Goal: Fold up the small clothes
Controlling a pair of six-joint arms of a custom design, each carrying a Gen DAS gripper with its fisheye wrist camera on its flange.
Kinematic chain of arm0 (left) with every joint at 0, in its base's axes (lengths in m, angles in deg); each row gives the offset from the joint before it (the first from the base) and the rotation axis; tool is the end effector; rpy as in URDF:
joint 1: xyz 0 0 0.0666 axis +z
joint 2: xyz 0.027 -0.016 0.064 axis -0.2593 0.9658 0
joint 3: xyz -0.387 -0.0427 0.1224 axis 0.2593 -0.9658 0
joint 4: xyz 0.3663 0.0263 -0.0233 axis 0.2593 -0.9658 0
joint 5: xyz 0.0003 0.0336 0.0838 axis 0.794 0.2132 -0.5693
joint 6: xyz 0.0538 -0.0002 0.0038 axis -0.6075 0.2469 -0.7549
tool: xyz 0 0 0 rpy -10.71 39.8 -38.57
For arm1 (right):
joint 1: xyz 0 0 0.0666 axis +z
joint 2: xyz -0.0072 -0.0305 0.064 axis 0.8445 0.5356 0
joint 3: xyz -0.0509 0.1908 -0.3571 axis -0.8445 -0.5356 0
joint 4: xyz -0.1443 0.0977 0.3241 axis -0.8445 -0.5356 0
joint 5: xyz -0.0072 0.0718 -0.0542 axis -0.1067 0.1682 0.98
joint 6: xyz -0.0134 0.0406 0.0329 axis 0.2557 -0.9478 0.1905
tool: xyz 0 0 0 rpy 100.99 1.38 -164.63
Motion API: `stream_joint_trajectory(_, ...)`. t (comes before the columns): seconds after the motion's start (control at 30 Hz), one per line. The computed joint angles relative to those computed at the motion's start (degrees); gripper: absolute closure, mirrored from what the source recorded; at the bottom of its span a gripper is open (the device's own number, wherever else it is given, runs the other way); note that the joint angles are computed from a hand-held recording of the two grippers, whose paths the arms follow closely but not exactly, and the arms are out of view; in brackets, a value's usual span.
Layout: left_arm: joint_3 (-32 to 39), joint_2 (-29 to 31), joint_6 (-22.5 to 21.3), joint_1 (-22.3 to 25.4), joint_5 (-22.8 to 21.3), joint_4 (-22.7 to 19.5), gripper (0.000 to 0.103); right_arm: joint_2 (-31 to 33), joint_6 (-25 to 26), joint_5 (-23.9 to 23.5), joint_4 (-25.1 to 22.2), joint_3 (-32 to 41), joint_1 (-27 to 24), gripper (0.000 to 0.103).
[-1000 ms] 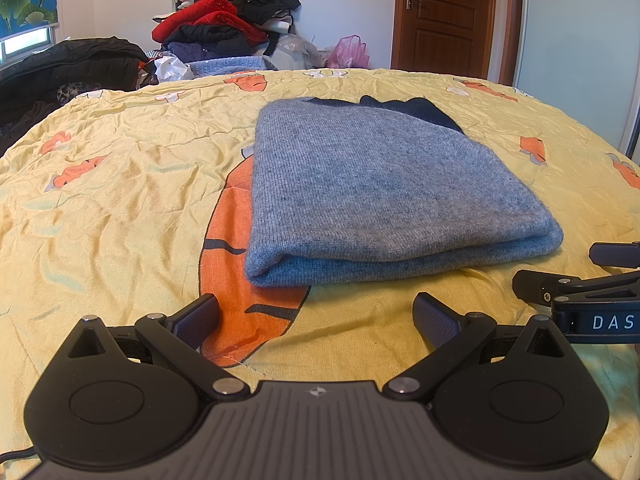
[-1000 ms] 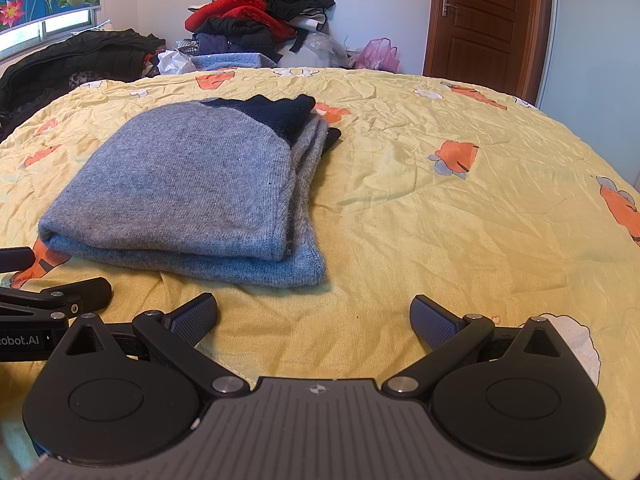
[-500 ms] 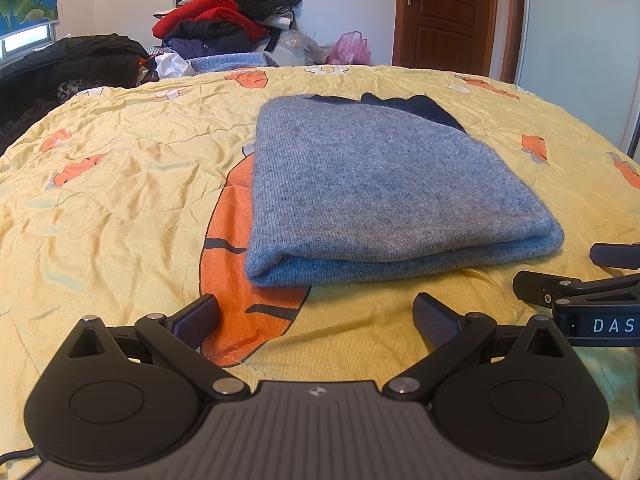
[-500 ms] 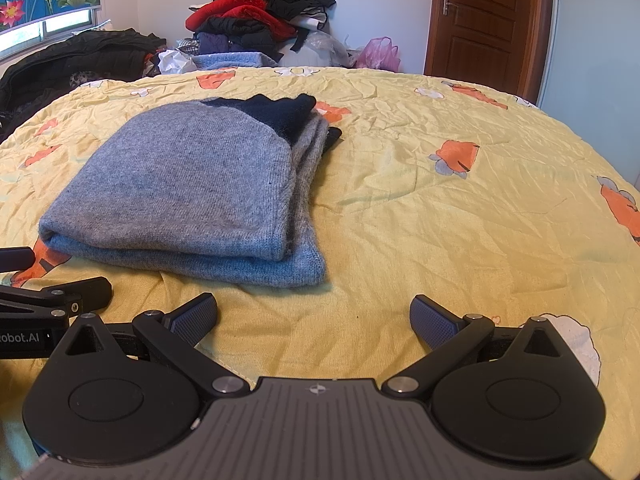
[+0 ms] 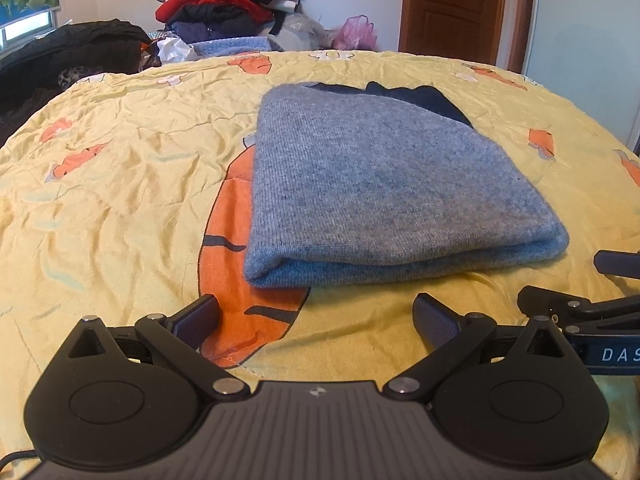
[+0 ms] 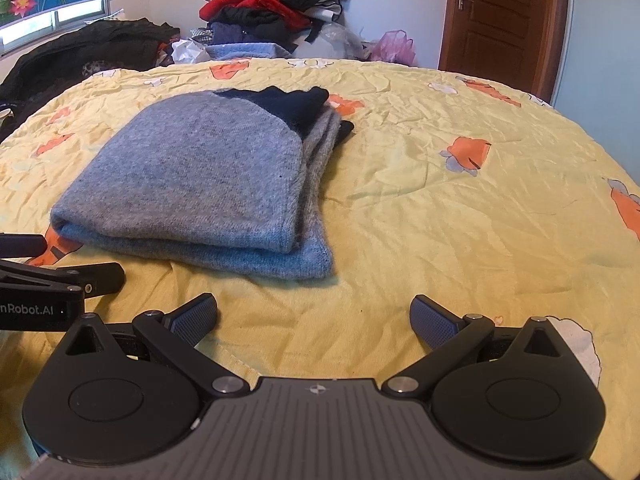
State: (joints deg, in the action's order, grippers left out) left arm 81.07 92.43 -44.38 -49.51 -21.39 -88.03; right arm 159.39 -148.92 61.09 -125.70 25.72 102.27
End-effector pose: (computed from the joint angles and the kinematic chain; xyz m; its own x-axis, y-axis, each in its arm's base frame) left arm 0.4837 -0.3344 0.3396 -0.5523 0.4226 -0.7186 0.6059 0.7955 0.0022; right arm 0.3411 0.3016 0.3306 -0.5983 0.2906 -0.7467 0.4213 0.9068 0.0153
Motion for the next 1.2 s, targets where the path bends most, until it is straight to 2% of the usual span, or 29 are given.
stream_joint_trajectory(0.2, -1.9, -0.6, -0.1, 0.1, 0.2, 3.0, 0.000, -0.1, 1.2, 0.7, 2.0, -0.9, -0.1, 0.000)
stream_joint_trajectory(0.37, -1.5, -0.5, 0.0, -0.1, -0.4, 2.3, 0.000, 0.1, 0.7, 0.9, 1.7, -0.7, 0.1, 0.000)
stream_joint_trajectory(0.73, 2.7, 1.0, 3.1, -1.0, -3.1, -4.0, 0.000, -0.6, -0.5, 0.4, 0.7, -0.9, 0.6, 0.000)
stream_joint_trajectory(0.83, 4.5, 1.2, 6.0, -1.1, -3.6, -7.2, 0.000, -2.2, -1.5, -0.7, 0.5, -1.8, 1.1, 0.000)
stream_joint_trajectory(0.97, 3.4, -1.3, 10.3, -0.9, -3.5, -6.6, 0.000, -4.7, 0.7, -1.1, 2.5, -3.1, 1.6, 0.000)
stream_joint_trajectory(1.1, 2.5, -4.0, 8.7, -1.2, -4.2, -5.8, 0.000, -5.2, 5.0, -0.6, 5.7, -2.5, 1.1, 0.000)
stream_joint_trajectory(1.2, 2.7, -5.1, 7.4, -1.4, -4.5, -6.9, 0.000, -4.4, 8.4, -1.1, 6.1, -0.5, 0.5, 0.000)
